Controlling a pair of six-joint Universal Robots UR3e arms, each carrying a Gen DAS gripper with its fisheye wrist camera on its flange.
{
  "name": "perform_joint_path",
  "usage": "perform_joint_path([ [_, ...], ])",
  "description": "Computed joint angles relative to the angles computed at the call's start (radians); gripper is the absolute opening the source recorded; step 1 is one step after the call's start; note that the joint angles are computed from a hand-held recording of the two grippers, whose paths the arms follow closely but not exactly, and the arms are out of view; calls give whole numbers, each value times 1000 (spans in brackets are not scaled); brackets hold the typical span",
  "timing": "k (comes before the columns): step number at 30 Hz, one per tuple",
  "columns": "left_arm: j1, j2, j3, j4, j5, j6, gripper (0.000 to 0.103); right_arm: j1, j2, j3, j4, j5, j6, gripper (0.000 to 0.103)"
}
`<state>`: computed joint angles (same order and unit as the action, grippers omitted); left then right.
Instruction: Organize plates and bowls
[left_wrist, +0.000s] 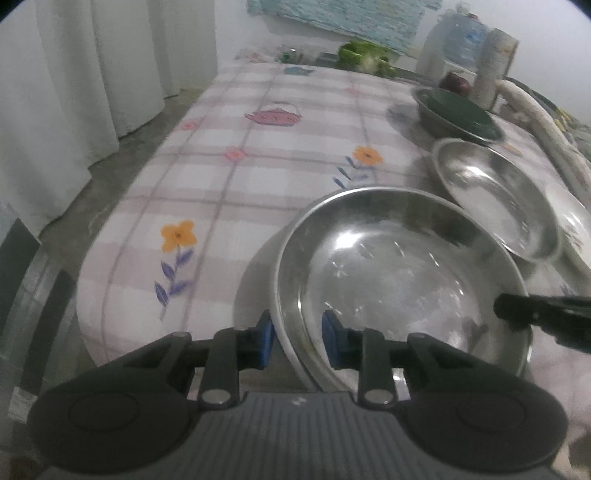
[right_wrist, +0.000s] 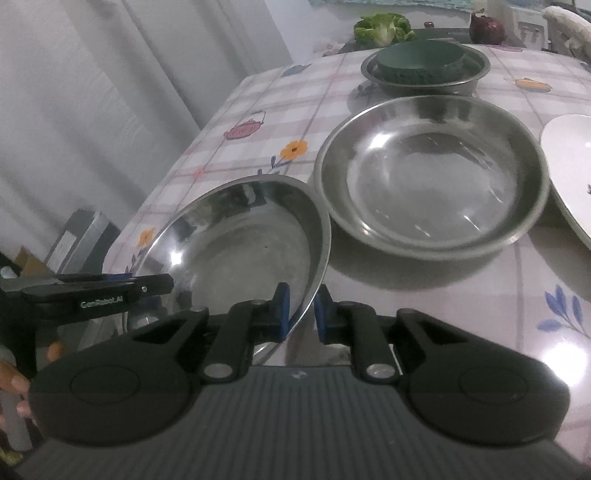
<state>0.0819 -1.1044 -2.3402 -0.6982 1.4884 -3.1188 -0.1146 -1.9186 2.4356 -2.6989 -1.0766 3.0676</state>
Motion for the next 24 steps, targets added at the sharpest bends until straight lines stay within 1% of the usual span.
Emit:
perform_joint_path([
  [2, 6, 51, -22, -39, -27, 10, 31, -18, -55, 18, 56, -5, -29, 15],
  [4, 7, 79, -43, -45, -38, 15, 34, -36, -98, 34, 100, -1, -53, 15],
  [6, -10, 70, -47, -28, -18, 7, 38, -62, -134, 52, 131, 18, -69, 15],
  [8, -27, 41, -39, -4, 5, -6, 40, -70, -143, 62, 126, 26, -65, 15],
  [11, -47, -5, -28, 52, 30, -14, 45, -62, -114, 63, 76, 20, -41, 15],
  [12, -63, -34, -21, 83, 52, -19, 45, -58, -103, 65, 55, 15, -33, 15],
  [16, -125, -152, 9, 182, 138, -34, 46, -22, -6, 64, -74, -30, 14, 15],
  [19, -144, -202, 26, 211, 163, -47, 46, -10, 43, 67, -130, -37, 35, 14],
  [20, -153, -215, 32, 217, 173, -51, 45, -5, 53, 67, -144, -39, 39, 13],
  [23, -167, -233, 45, 219, 178, -64, 38, 13, 78, 63, -176, -50, 47, 12],
  [24, -176, -238, 51, 216, 191, -73, 37, 14, 80, 64, -178, -47, 47, 11],
])
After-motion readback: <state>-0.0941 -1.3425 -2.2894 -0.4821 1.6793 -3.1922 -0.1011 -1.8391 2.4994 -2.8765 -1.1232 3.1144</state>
